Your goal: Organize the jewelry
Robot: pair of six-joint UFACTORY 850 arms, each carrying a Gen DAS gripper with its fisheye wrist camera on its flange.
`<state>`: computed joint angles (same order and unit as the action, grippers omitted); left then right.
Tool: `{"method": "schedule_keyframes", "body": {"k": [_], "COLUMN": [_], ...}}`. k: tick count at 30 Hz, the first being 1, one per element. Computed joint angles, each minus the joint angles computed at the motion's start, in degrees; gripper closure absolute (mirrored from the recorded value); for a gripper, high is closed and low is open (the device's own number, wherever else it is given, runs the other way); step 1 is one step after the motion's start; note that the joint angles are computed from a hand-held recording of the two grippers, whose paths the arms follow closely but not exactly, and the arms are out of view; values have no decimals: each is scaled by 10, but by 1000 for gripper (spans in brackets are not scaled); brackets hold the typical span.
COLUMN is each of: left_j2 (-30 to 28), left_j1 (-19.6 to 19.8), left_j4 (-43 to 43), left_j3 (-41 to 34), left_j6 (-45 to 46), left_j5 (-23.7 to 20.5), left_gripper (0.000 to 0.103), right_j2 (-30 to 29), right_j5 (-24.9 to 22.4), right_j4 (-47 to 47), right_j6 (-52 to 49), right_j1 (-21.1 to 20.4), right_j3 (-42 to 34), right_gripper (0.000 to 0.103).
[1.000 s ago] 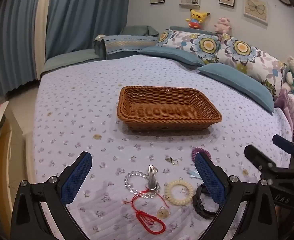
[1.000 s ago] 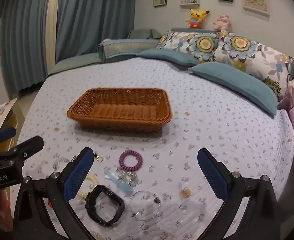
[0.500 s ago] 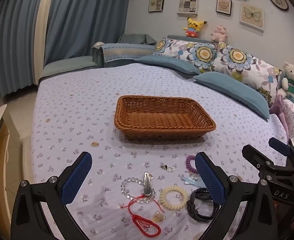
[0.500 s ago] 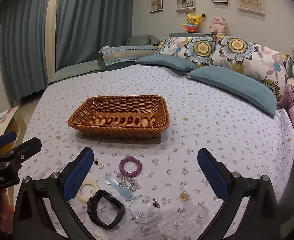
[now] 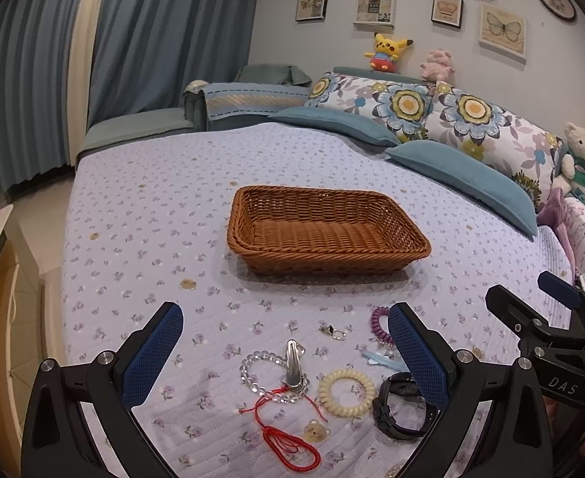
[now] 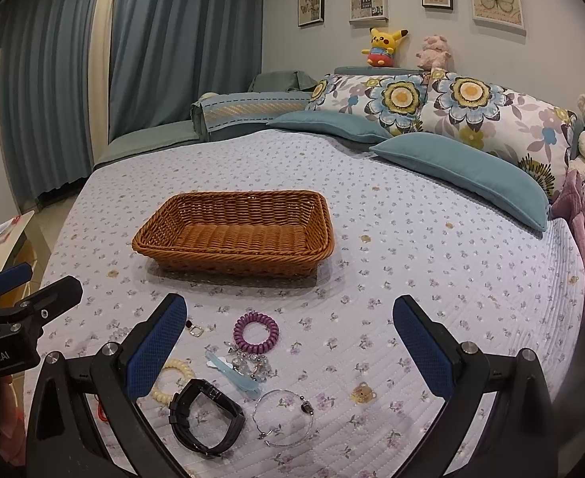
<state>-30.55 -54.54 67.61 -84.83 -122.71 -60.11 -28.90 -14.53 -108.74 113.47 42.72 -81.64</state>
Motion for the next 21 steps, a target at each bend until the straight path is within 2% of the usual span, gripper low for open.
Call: {"method": "schedule_keyframes", "body": {"k": [21], "left_j2": [6], "left_j1": [2], "left_j4": [3], "left_j3": [13], "left_j6": [-22], "left_j5": [12], "left_gripper": [1], "right_j2": [-3], "right_j5": [4], "right_j4": [3], "right_j6": [-4], "right_j1": [-2], "right_j3": [-2], "right_gripper": [0]}}
